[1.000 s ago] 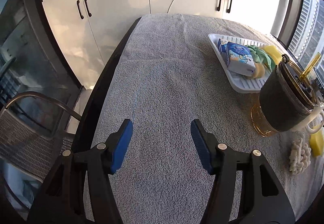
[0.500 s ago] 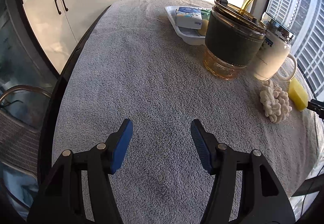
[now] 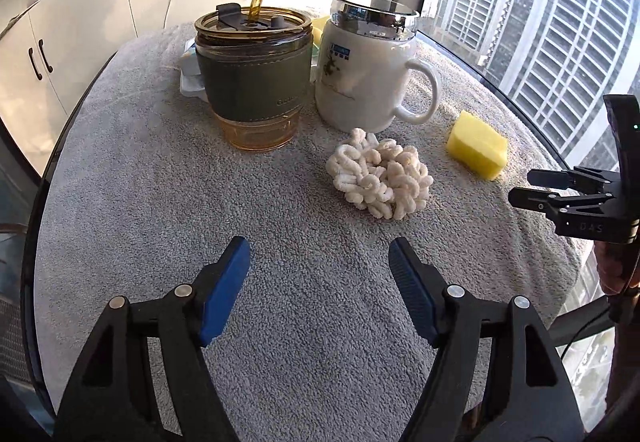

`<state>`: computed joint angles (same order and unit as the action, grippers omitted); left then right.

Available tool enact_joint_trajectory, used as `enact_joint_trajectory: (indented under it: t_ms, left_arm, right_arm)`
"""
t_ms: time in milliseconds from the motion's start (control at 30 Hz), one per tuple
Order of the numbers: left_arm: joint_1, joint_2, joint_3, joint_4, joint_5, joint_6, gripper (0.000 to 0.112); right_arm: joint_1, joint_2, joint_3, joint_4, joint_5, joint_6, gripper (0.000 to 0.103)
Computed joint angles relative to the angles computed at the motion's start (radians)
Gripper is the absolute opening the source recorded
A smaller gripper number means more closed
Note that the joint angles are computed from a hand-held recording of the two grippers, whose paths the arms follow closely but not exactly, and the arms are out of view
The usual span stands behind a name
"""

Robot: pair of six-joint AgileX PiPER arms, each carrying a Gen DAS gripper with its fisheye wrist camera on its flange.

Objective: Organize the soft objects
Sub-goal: 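Grasp the white knotted rope toy with the left tool while the right tool grasps the yellow sponge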

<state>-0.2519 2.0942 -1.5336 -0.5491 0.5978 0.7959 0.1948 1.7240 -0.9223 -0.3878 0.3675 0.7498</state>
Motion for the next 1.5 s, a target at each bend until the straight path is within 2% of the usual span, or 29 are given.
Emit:
enact_joint_trajectory:
  t_ms: [67,233,400,500,567,700,900,933,1100,1333,1400,1500]
  left_arm:
    - [-0.027,0.008,-0.012,0.005,-0.015,-0.008,0.072]
    - [-0.086,0.07,-0.12,0.068,0.062,-0.117,0.073]
    - [-0.144,0.087,-0.149,0.144,0.003,-0.207,0.073]
    - [-0.181,0.12,-0.2,0.249,-0.015,-0.292,0.074]
    - [-0.198,0.157,-0.256,0.322,0.001,-0.371,0.074]
    - [-0.203,0.237,-0.381,0.335,0.085,-0.418,0.074]
    - [-0.223,0.272,-0.416,0.411,0.081,-0.499,0.074]
    - [-0.236,0.298,-0.461,0.437,0.104,-0.537,0.074]
    - [-0.208,0.333,-0.542,0.38,0.186,-0.522,0.075]
    - [-0.187,0.272,-0.403,0.335,0.076,-0.486,0.075]
    - [-0.15,0.232,-0.316,0.258,0.035,-0.416,0.074]
    - [-0.122,0.207,-0.269,0.163,0.02,-0.372,0.07]
  right_arm:
    - [0.013,0.005,-0.001,0.005,-0.008,0.008,0.064]
    - [0.035,0.028,-0.02,-0.031,-0.005,0.06,0.065]
    - [0.04,0.045,-0.032,-0.077,-0.004,0.1,0.065]
    - [0.028,0.057,-0.046,-0.052,-0.01,0.067,0.065]
    - [0.026,0.069,-0.059,-0.066,-0.01,0.076,0.065]
    - [0.016,0.091,-0.085,-0.034,-0.016,0.04,0.065]
    - [0.009,0.12,-0.112,-0.063,-0.021,0.071,0.065]
    - [0.006,0.124,-0.116,-0.057,-0.023,0.066,0.065]
    - [0.007,0.141,-0.14,-0.073,-0.014,0.078,0.065]
    - [0.021,0.166,-0.173,-0.112,0.007,0.122,0.065]
    - [0.029,0.172,-0.179,-0.137,0.02,0.146,0.065]
    - [0.047,0.185,-0.197,-0.195,0.056,0.194,0.059]
